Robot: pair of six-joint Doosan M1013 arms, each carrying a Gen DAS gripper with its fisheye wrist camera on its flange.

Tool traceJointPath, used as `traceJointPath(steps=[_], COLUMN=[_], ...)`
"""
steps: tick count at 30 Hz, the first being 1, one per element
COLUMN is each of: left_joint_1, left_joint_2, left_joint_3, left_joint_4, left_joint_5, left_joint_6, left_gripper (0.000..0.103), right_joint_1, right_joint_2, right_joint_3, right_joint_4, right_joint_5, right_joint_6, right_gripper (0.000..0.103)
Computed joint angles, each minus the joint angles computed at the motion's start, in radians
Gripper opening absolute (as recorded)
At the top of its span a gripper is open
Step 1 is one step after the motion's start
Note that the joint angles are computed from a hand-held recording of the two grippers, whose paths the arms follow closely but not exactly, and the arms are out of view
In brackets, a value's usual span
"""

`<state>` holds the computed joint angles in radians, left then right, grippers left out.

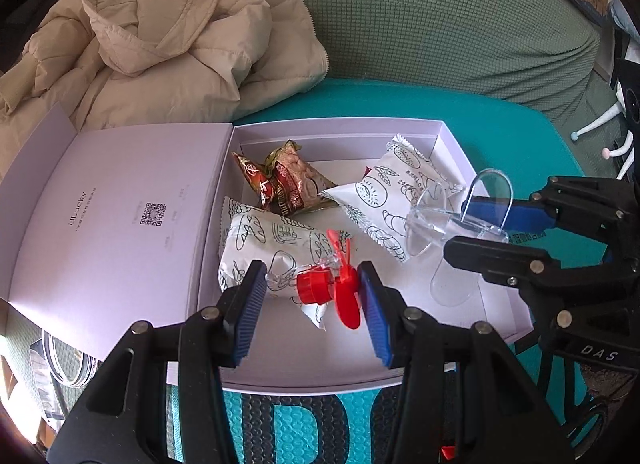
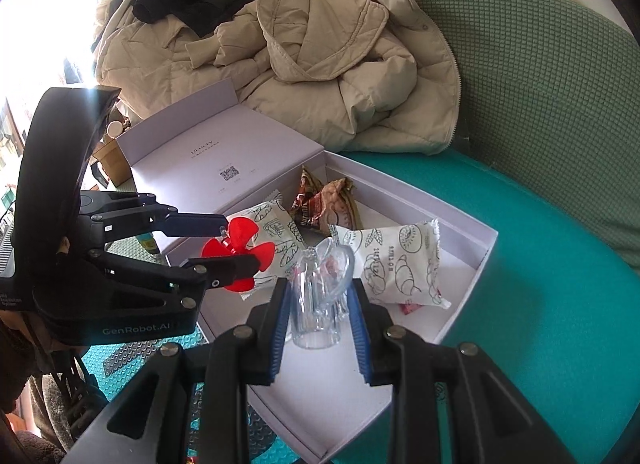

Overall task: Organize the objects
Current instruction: 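Lower the held stand and fan over the inside of the white box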

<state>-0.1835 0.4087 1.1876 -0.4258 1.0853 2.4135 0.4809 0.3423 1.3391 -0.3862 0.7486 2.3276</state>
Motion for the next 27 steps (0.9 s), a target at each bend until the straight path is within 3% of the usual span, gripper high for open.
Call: traceJointPath(steps=[12, 27], left_joint_1=[-0.017, -0.019], left_joint_2=[0.006, 0.019], left_joint_3=[0.033, 0.028], left_joint_4=[-0.007, -0.033], left_joint_5=[-0.057, -0.087], left_joint_6=[0.119, 0.124], left_gripper=[0.045, 0.044], right_joint_1=[-0.013, -0.02], right_joint_2=[0.036, 0.064], right_joint_3=[-0.025, -0.044], right_joint_4=[0.033, 0.047], right_joint_5=[0.038, 0.08], right_joint_6=[-0.045, -0.027], right_gripper=[0.029, 0.029])
